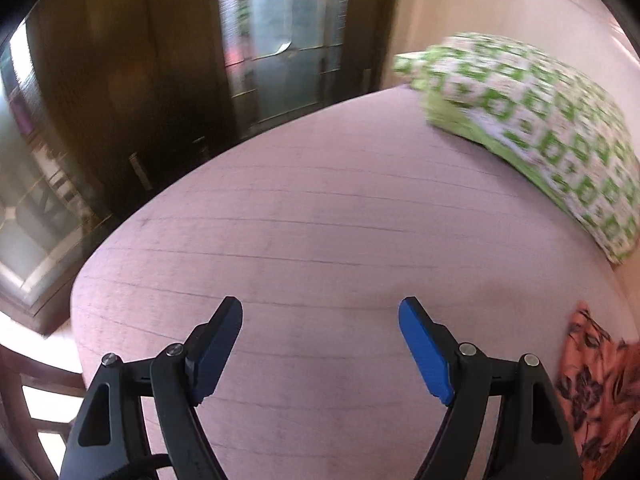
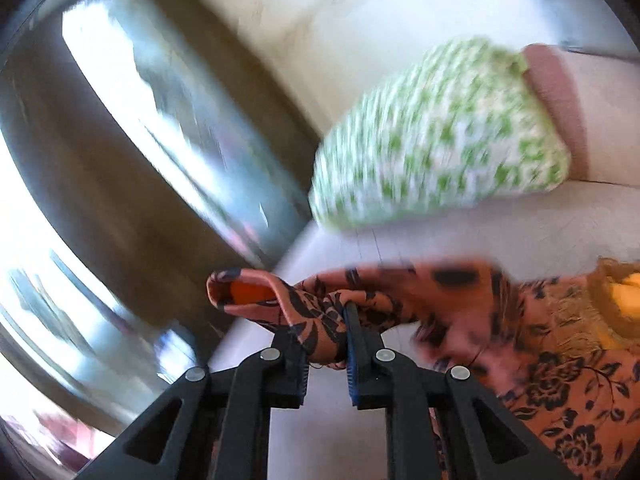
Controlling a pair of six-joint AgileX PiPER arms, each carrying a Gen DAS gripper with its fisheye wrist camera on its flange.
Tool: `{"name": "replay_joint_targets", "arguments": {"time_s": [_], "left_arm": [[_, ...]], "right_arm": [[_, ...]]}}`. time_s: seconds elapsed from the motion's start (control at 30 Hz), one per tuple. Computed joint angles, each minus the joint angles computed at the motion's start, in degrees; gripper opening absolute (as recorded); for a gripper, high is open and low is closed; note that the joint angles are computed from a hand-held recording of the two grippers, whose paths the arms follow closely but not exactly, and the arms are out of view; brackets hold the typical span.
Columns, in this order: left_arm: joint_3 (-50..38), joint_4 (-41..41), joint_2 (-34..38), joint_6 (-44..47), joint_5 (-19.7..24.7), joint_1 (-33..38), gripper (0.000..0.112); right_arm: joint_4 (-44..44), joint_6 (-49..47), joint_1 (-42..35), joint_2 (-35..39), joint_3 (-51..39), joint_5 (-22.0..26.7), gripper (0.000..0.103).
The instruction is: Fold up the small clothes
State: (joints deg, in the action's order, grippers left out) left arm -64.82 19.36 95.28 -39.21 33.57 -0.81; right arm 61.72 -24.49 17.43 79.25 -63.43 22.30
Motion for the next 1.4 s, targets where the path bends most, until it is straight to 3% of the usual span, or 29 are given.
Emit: {"name": "replay_joint_targets", "arguments": {"time_s": [0.13,0.23,0.33,0.47,0.6,0.67,0.73,0.77,0.8,0.83,0.93,1.13,1.2,1.23,1.3,1.37,1.4], "left_arm": [[0.74,0.84,-0.94,0.51,-1.36,-6.66,0.081],[1.31,2.44,-1.47,-0.11,-2.71,-11.68,0.081],[1.17,6.59,-1.25,-3.82,-3.35,-16.53,0.081],[-0.39,11.68,0.72,-8.56,-2.51,-22.92,0.081],[-0.97,17.26,1.98,-13.72,-2.69,-27.60,0.081],[-1.34,22.97,2.77,-18.51,-2.07,-30.62,0.081],[-0.96,27.51,3.20,-21.85,-1.48,-33.25,0.081],[-1.02,28.61,3.58,-22.35,-1.13,-34.39,0.081],[-1.23,28.92,4.07,-22.11,-0.61,-35.25,0.081],[-1.55,28.58,4.65,-21.36,-0.06,-35.85,0.081],[-4.02,24.40,8.06,-17.17,2.09,-36.36,0.081],[-4.58,24.05,10.82,-14.85,3.71,-36.53,0.083],[-4.20,26.95,11.10,-16.34,4.14,-37.43,0.083],[-4.03,28.16,11.11,-17.05,4.72,-38.03,0.083],[-3.86,30.14,11.29,-18.31,5.98,-39.13,0.083],[-3.74,30.78,11.20,-18.74,6.55,-39.67,0.083],[-3.76,31.05,11.36,-19.15,6.68,-40.03,0.083]], "right_arm": [[20.43,-10.51,-22.92,-11.85,6.43,13.67,0.015],[20.29,-8.71,-40.10,-17.28,12.25,21.49,0.015],[20.25,-13.63,-56.66,-15.14,18.25,36.70,0.015],[14.03,-23.21,-68.82,-5.23,25.73,44.69,0.019],[13.17,-28.87,-75.69,5.61,29.06,43.62,0.021],[11.78,-28.58,-78.66,6.23,29.64,39.81,0.024],[11.04,-26.90,-79.54,6.67,29.94,32.91,0.037],[10.81,-26.45,-81.58,7.37,30.14,31.57,0.061],[12.20,-27.20,-84.34,7.80,31.05,31.34,0.078],[13.33,-27.76,-86.62,7.63,31.95,31.25,0.079],[15.27,-30.86,-88.30,8.58,31.26,35.23,0.079],[18.65,-36.91,-78.39,4.84,28.70,36.26,0.075],[17.78,-37.25,-71.60,4.72,27.96,31.91,0.060],[13.92,-35.73,-68.99,3.97,27.96,28.93,0.058],[10.93,-31.91,-63.40,8.16,25.51,23.86,0.046],[8.97,-28.56,-60.76,14.30,22.62,21.27,0.042],[9.12,-28.46,-59.55,15.99,21.68,19.15,0.028]]}}
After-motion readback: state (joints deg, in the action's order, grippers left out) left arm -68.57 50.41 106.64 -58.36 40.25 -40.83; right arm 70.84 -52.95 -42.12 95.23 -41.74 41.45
